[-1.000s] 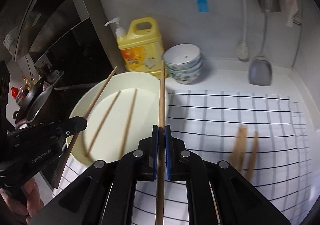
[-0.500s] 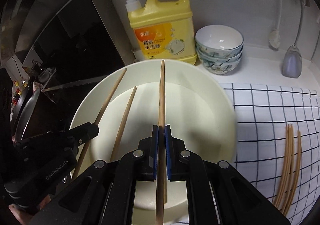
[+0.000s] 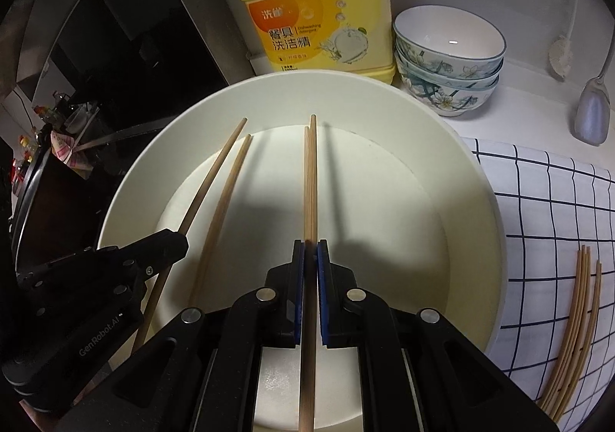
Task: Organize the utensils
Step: 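Lift both chopsticks and lower them into the white basin, then open both grippers to release the chopsticks into the basin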
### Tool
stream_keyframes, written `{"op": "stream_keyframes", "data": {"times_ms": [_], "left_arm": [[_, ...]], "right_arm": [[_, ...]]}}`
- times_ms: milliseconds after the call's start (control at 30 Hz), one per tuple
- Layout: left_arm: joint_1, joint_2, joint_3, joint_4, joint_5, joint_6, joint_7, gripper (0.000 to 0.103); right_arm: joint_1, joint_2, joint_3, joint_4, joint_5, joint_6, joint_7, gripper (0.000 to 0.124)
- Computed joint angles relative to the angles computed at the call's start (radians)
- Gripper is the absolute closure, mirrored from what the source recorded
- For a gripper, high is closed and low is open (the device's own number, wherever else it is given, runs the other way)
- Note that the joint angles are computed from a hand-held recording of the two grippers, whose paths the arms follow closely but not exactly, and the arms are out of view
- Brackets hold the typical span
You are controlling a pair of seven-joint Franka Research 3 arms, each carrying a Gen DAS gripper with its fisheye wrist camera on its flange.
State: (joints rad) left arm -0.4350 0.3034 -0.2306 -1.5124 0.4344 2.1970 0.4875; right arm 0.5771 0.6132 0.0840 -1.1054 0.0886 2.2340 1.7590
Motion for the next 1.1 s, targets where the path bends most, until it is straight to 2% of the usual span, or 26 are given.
{"op": "stream_keyframes", "data": {"times_ms": [600,767,800,867,900,933,1067,1100], "left_arm": [[0.001,0.038,0.007,0.034,-0.018,-0.035,0.012,0.095],[-0.004,0.045,0.008,0.049,-0.019,-0.055,0.009,0.095],[-0.005,0.044,0.008,0.049,-0.017,-0.055,0.006,0.091],[-0.010,0.039,0.010,0.048,-0.006,-0.058,0.000,0.075],[-0.015,0.034,0.014,0.047,0.010,-0.064,-0.011,0.059],[-0.018,0.028,0.016,0.042,0.021,-0.063,-0.019,0.051],[-0.018,0.010,0.014,0.033,0.042,-0.074,-0.037,0.048],[-0.018,0.006,0.013,0.032,0.046,-0.080,-0.041,0.045]], "right_arm": [[-0.003,0.099,-0.007,0.142,0.007,-0.091,-0.009,0.117],[0.001,0.099,-0.013,0.150,0.003,-0.092,-0.003,0.117],[0.002,0.096,-0.014,0.148,0.001,-0.091,-0.003,0.116],[0.004,0.079,-0.017,0.126,-0.006,-0.079,-0.002,0.115],[0.004,0.074,-0.018,0.121,-0.008,-0.077,-0.001,0.113],[0.004,0.068,-0.019,0.113,-0.011,-0.073,0.001,0.113],[0.001,0.038,-0.021,0.070,-0.020,-0.050,0.009,0.107],[0.000,0.027,-0.021,0.054,-0.022,-0.040,0.011,0.105]]}}
